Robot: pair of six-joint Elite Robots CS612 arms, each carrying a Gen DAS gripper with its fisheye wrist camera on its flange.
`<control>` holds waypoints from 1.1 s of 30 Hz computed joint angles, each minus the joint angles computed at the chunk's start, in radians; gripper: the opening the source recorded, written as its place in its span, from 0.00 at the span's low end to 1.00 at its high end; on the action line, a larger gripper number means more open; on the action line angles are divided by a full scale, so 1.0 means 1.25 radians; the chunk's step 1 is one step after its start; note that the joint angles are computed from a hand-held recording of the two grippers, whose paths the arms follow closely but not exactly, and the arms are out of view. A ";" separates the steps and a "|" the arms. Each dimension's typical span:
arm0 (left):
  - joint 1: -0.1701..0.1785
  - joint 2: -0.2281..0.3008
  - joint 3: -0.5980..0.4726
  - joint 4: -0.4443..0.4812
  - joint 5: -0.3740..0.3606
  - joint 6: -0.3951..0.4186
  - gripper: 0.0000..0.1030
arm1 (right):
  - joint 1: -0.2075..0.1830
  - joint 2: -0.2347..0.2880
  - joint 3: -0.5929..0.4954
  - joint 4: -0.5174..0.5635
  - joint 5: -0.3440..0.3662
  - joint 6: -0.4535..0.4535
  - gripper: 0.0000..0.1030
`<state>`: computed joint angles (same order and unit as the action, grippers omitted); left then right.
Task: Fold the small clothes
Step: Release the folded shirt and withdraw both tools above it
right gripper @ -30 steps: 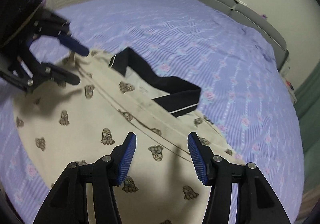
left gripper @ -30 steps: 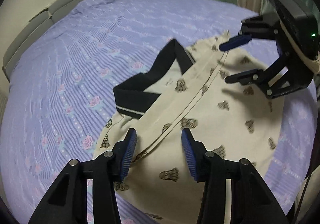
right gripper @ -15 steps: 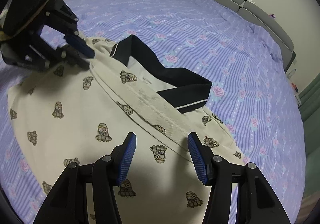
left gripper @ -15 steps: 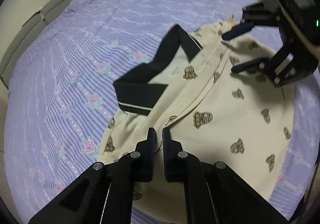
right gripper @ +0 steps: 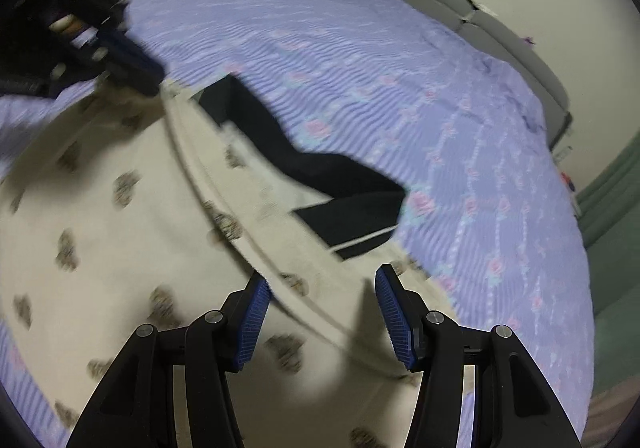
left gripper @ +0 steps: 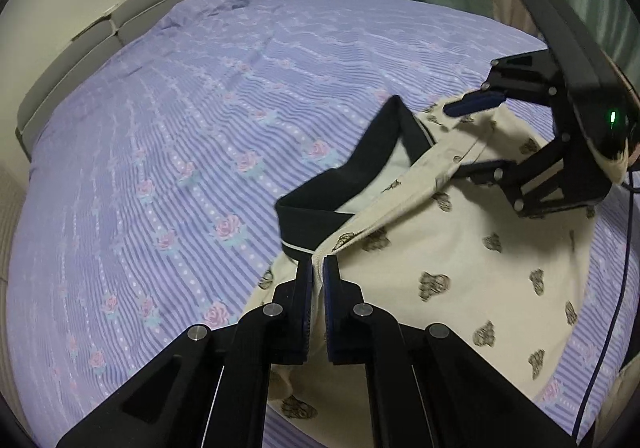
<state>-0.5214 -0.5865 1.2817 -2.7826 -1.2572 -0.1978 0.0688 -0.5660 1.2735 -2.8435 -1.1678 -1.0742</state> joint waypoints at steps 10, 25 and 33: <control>0.011 -0.001 0.004 0.034 0.108 -0.184 0.08 | 0.009 0.049 -0.093 -0.092 -0.104 0.202 0.53; -0.052 -0.065 0.204 -0.154 0.159 -0.576 0.44 | -0.088 -0.012 0.015 -0.129 0.011 0.652 0.53; -0.032 -0.051 0.243 -0.338 0.068 -0.495 0.44 | -0.096 -0.063 0.162 -0.245 0.041 0.646 0.54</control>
<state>-0.5615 -0.6504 1.5855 -3.2053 -1.1721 -0.8168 -0.0506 -0.6442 1.4754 -3.1496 -1.1168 -0.2670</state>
